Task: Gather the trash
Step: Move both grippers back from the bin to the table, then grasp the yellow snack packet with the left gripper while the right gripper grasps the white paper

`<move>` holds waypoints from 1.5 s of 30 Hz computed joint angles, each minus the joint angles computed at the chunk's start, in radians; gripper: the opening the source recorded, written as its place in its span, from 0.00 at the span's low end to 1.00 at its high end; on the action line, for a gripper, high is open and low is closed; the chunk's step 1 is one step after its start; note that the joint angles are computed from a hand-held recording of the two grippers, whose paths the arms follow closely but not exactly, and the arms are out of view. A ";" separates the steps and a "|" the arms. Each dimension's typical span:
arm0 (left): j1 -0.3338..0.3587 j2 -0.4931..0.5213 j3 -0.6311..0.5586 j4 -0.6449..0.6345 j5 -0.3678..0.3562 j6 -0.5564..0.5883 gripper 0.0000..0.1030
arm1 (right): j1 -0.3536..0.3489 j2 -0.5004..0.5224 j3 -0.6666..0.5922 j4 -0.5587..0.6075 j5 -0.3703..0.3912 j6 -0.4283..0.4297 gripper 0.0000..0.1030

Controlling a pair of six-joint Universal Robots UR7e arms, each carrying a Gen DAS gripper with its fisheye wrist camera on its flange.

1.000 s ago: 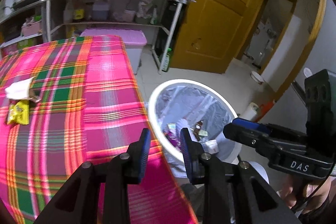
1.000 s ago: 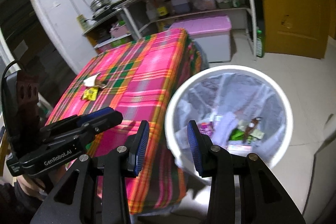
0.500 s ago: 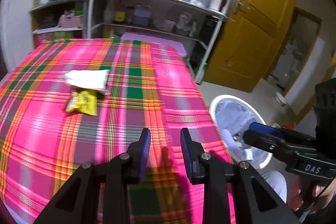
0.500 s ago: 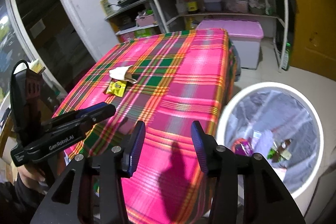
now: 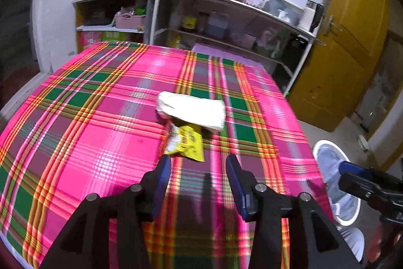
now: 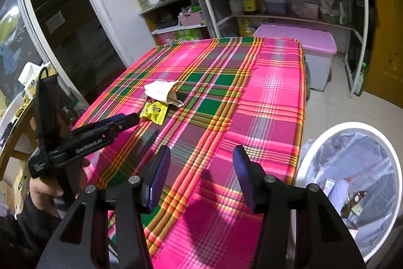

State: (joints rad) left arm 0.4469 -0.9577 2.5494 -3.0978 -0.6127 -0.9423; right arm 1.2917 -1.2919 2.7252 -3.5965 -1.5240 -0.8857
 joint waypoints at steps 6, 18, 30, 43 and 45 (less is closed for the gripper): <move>0.066 0.027 -0.027 -0.057 -0.003 0.097 0.47 | 0.016 0.031 -0.033 0.010 -0.023 0.013 0.51; 0.170 0.078 -0.135 0.000 0.007 0.194 0.49 | 0.039 0.085 -0.081 0.011 -0.055 0.034 0.51; 0.178 0.074 -0.106 -0.047 -0.021 0.217 0.29 | 0.083 0.140 -0.113 0.000 -0.079 0.057 0.51; 0.091 -0.012 0.019 -0.045 -0.015 0.085 0.27 | 0.211 0.277 -0.236 -0.030 -0.145 0.005 0.51; 0.085 -0.026 0.034 -0.041 -0.014 0.070 0.27 | 0.229 0.301 -0.268 -0.022 -0.162 -0.005 0.51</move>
